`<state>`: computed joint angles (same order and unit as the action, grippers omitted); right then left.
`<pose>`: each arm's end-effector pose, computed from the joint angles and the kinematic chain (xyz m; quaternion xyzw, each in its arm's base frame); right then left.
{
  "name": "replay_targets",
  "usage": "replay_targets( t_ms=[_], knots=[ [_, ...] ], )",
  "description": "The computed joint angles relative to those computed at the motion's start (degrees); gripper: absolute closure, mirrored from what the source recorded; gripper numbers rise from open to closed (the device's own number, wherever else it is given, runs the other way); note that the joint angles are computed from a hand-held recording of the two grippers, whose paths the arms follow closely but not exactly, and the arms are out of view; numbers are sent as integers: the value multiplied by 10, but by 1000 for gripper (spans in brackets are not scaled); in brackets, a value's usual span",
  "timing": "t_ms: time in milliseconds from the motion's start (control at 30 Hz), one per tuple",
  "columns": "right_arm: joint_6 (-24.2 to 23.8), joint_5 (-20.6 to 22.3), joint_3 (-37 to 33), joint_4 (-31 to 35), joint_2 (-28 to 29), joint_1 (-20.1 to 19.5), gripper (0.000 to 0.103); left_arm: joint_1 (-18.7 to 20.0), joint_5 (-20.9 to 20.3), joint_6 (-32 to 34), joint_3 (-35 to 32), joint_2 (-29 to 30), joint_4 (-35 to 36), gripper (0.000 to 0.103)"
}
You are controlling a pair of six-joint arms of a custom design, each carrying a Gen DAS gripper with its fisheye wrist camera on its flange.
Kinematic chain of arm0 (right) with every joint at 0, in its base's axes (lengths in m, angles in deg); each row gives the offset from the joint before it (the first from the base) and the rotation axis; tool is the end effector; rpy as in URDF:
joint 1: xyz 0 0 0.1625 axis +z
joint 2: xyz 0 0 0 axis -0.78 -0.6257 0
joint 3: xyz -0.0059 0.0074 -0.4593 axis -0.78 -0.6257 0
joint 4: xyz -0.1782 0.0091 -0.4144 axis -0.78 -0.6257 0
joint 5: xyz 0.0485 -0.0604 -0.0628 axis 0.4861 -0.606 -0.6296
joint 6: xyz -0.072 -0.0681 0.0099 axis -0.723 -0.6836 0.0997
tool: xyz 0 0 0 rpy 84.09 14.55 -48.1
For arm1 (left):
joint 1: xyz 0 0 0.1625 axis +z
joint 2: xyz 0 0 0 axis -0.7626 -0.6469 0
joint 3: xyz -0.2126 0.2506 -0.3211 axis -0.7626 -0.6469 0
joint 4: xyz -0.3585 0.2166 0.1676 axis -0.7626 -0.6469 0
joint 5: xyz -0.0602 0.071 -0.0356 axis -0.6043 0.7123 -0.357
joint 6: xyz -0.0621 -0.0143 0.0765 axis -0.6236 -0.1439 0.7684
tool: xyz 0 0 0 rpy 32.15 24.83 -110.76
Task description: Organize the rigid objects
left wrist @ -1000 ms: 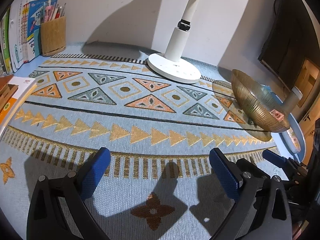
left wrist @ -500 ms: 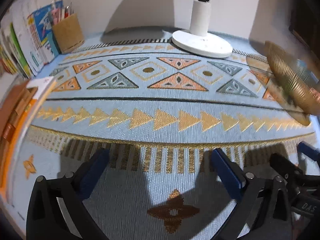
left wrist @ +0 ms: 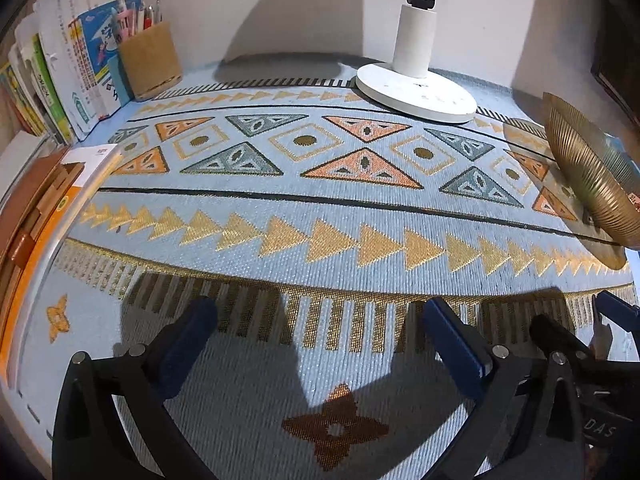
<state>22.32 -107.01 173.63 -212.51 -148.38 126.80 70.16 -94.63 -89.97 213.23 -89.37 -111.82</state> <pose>0.0148 -0.3113 0.1426 0.1415 -0.8915 0.2434 0.3550 -0.2000 -0.2992 -0.0427 0.0808 0.8713 -0.3128 0.3696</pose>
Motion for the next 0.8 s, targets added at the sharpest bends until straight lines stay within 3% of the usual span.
replay_targets(
  t_ms=[167, 333, 800],
  knots=[
    [8, 3, -6, -2, 2, 0, 0, 15, 7, 34, -12, 9, -21, 0],
    [6, 15, -1, -75, 41, -6, 0, 17, 7, 39, -14, 11, -23, 0],
    [7, 20, -2, -66, 35, -8, 0, 17, 7, 38, -15, 13, -25, 0]
  ],
)
